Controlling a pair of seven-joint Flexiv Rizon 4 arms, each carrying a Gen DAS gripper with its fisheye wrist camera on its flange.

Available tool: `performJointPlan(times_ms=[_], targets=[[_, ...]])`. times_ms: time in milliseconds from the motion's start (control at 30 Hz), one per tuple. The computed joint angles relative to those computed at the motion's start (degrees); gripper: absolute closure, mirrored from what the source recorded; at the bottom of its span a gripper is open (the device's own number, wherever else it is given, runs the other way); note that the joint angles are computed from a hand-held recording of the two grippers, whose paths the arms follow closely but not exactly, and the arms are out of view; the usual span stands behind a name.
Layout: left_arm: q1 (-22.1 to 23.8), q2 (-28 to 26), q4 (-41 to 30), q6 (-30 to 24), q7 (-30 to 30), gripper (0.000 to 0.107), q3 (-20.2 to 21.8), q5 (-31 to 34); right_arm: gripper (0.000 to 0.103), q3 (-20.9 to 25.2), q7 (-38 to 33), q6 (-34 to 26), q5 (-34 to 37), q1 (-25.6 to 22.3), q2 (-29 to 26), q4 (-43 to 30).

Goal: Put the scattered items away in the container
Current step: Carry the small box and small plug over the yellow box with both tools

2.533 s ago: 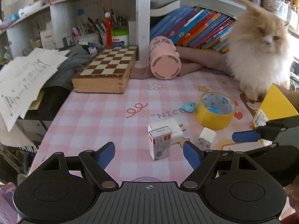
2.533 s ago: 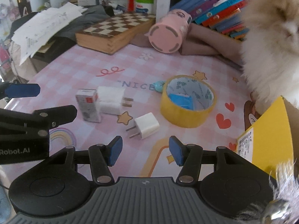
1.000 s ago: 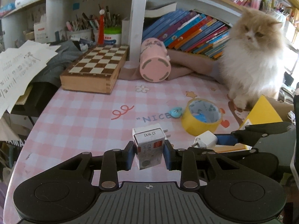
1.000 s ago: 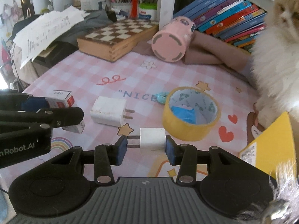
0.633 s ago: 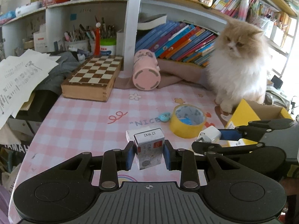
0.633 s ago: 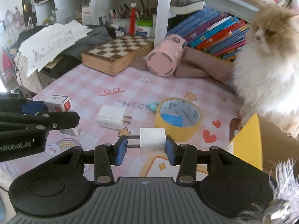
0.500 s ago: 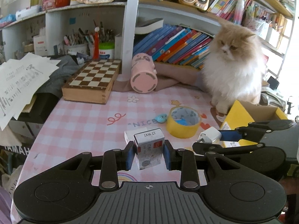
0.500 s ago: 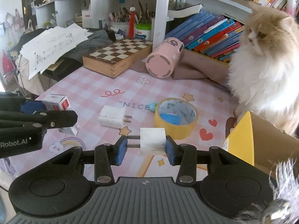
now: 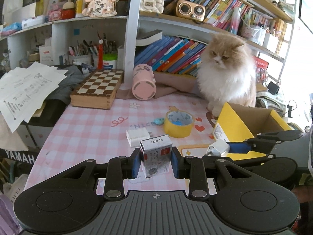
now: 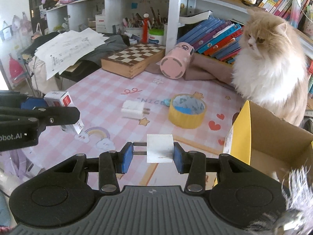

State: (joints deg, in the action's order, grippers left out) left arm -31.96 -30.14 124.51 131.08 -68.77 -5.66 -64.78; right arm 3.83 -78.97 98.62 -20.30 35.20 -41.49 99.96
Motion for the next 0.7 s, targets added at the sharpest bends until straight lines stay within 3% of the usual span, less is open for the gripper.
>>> performJointPlan(times_ms=[267, 567, 700], targets=[[-2.5, 3.0, 4.0, 2.8, -0.9, 0.076, -1.6, -1.6, 0.062, -1.2, -1.0, 3.3, 1.8, 1.3, 5.2, 8.5], [-4.5, 4.3, 7.0, 4.6, -3.6, 0.076, -3.1, 0.2, 0.062, -8.5, -2.3, 8.5, 9.7, 9.4, 10.2, 18.0], [-4.7, 4.5, 8.5, 4.0, -7.1, 0.076, -3.5, 4.3, 0.062, -14.0, -3.9, 10.2, 16.7, 15.8, 12.1, 21.9]])
